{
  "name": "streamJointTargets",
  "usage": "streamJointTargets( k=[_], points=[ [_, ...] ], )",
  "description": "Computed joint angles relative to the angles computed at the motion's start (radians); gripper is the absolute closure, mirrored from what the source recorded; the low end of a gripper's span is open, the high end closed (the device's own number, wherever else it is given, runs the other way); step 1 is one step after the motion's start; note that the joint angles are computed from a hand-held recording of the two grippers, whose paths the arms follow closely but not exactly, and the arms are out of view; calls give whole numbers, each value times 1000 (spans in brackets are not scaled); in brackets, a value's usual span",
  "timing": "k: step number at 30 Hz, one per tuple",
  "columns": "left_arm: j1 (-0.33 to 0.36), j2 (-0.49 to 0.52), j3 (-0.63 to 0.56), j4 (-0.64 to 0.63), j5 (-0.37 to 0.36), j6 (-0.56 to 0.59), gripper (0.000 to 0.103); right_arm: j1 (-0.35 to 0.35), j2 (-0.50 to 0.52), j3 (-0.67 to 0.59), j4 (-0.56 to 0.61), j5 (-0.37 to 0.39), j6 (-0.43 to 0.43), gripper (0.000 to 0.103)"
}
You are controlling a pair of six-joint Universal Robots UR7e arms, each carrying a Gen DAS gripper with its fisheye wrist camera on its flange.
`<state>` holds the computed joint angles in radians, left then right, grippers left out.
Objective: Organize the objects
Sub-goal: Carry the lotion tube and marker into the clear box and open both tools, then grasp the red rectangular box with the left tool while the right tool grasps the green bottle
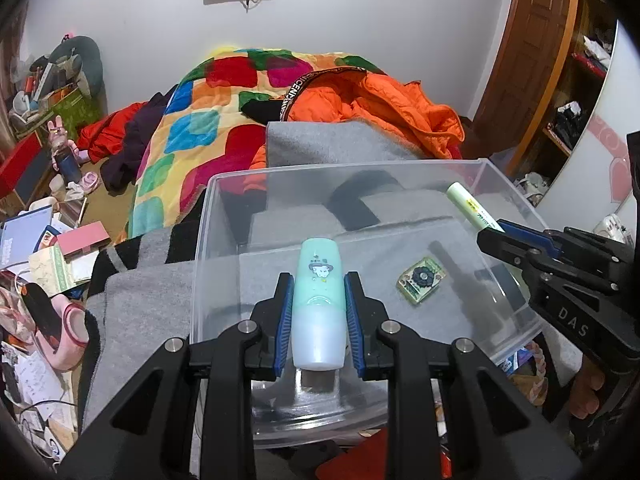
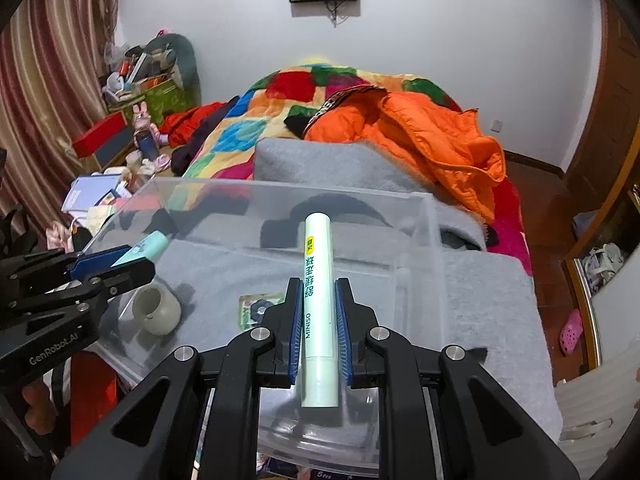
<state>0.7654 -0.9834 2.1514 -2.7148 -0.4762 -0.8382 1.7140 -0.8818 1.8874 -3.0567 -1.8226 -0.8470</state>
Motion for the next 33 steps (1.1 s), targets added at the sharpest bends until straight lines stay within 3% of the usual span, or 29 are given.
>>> streamJointTargets(
  k=[10, 12, 14, 15, 18, 23, 28, 33],
  points=[
    [-8, -6, 0, 32, -12, -20, 76, 6, -1, 8, 8, -25, -3, 89],
    [-19, -8, 4, 45, -4, -33, 70, 4, -10, 10, 17, -18, 1, 89],
    [-34, -10, 9, 54, 10, -47, 55, 3, -22, 15, 26, -7, 4, 86],
    [-45, -12, 15, 53, 21, -55, 52, 2, -30, 19, 27, -1, 4, 85],
    [-71, -22, 27, 70, 38, -81, 45, -3, -55, 36, 29, 24, 5, 76],
    [-127, -44, 50, 171, 80, -193, 23, -13, -117, 81, 33, 83, -2, 62],
    [-179, -62, 75, 305, 92, -359, 11, -25, -189, 162, -18, 135, -34, 49],
    [-215, -56, 88, 413, 65, -505, 10, -46, -248, 229, -40, 158, -57, 46]
  ],
)
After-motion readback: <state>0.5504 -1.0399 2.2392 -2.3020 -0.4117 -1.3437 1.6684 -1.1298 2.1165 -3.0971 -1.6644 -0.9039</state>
